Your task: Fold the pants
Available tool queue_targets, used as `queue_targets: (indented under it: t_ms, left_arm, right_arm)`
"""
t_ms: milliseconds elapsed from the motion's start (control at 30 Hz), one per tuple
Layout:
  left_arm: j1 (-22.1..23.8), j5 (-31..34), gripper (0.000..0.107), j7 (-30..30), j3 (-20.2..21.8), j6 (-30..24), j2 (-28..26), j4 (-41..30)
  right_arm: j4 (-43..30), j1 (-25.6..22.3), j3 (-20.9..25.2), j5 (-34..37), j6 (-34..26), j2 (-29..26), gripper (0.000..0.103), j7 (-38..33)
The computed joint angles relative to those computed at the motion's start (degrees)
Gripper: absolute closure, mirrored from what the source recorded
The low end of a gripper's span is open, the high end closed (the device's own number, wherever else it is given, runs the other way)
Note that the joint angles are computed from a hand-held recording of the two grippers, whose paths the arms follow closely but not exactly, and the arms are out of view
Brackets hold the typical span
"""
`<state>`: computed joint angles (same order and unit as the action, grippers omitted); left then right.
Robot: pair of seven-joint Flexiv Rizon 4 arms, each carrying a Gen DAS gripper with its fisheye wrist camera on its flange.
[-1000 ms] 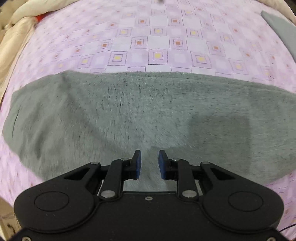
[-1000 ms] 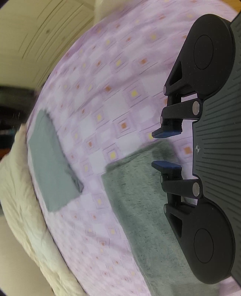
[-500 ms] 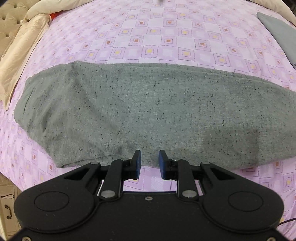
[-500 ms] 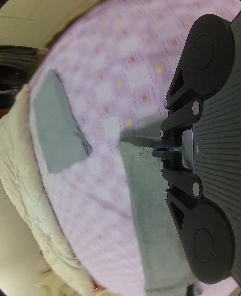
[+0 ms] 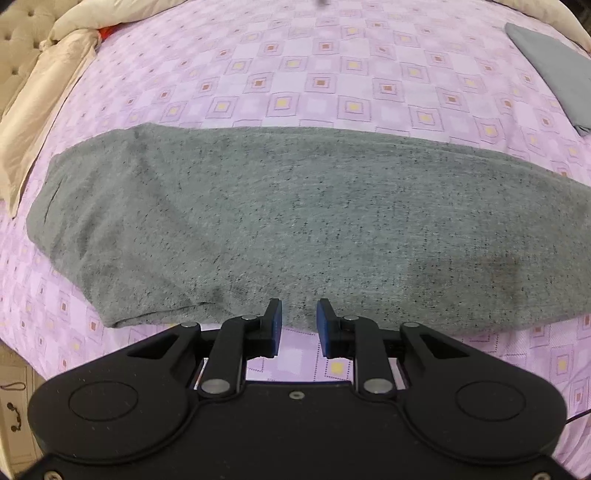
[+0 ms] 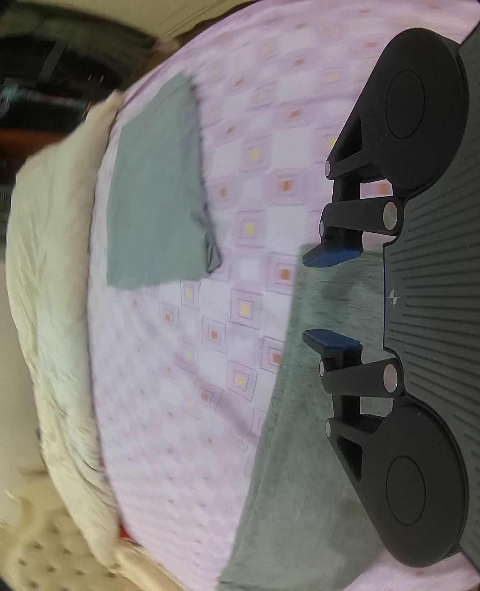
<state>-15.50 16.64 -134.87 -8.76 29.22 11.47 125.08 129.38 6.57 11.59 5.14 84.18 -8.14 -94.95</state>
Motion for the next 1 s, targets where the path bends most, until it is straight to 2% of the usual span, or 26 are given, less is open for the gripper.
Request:
queue_targets:
  t_ms: [167,333,400,467,600,767,833,867,1000]
  left_arm:
    - [0.41,0.30,0.075,-2.22,-0.15,-2.18,0.50,-0.28]
    - [0.70,-0.27,0.075,-2.88,0.19,-3.93,0.30,-0.19]
    - [0.73,-0.49,0.075,-2.99,0.26,-4.18,0.06,-0.19]
    - [0.79,-0.54,0.075,-3.02,0.31,-4.34,-0.41,-0.35]
    - [0.79,-0.17,0.075,-2.84,0.45,-3.80,-1.05,-0.79]
    - [0.63,-0.03,0.075,-1.47,0.78,-2.59,-1.76,-1.08]
    - [0.54,0.16,0.074,-1.34,0.88,-2.48,-1.30,-0.87]
    - [0.51,0.38,0.075,-1.48,1.01,-2.34,-0.55,-0.42]
    - [1.14,0.79,0.074,-2.08,1.28,-2.81,1.52,1.07]
  right_arm:
    - [-4.96,-2.93,3.14,2.30,-4.72,-4.08,0.067,-12.06]
    - [-7.59,-3.39,4.00,3.31,-14.86,-4.53,0.068,-23.30]
    - [-6.33,-1.65,2.63,1.44,-15.75,-3.53,0.093,-24.42]
    - [-4.42,-0.12,1.44,-0.27,-13.33,-2.43,0.096,-23.90]
    - [-1.05,2.49,-1.79,-4.68,-6.03,-0.64,0.097,-16.12]
    - [0.97,4.85,-5.65,-15.29,-6.70,-2.82,0.094,-3.90]
    - [1.90,4.76,-5.82,-17.00,-4.70,-2.28,0.084,-0.61]
    - [2.17,4.13,-5.17,-16.03,-3.76,-1.68,0.073,0.35]
    - [6.01,4.63,-8.14,-21.54,2.82,1.27,0.072,10.44]
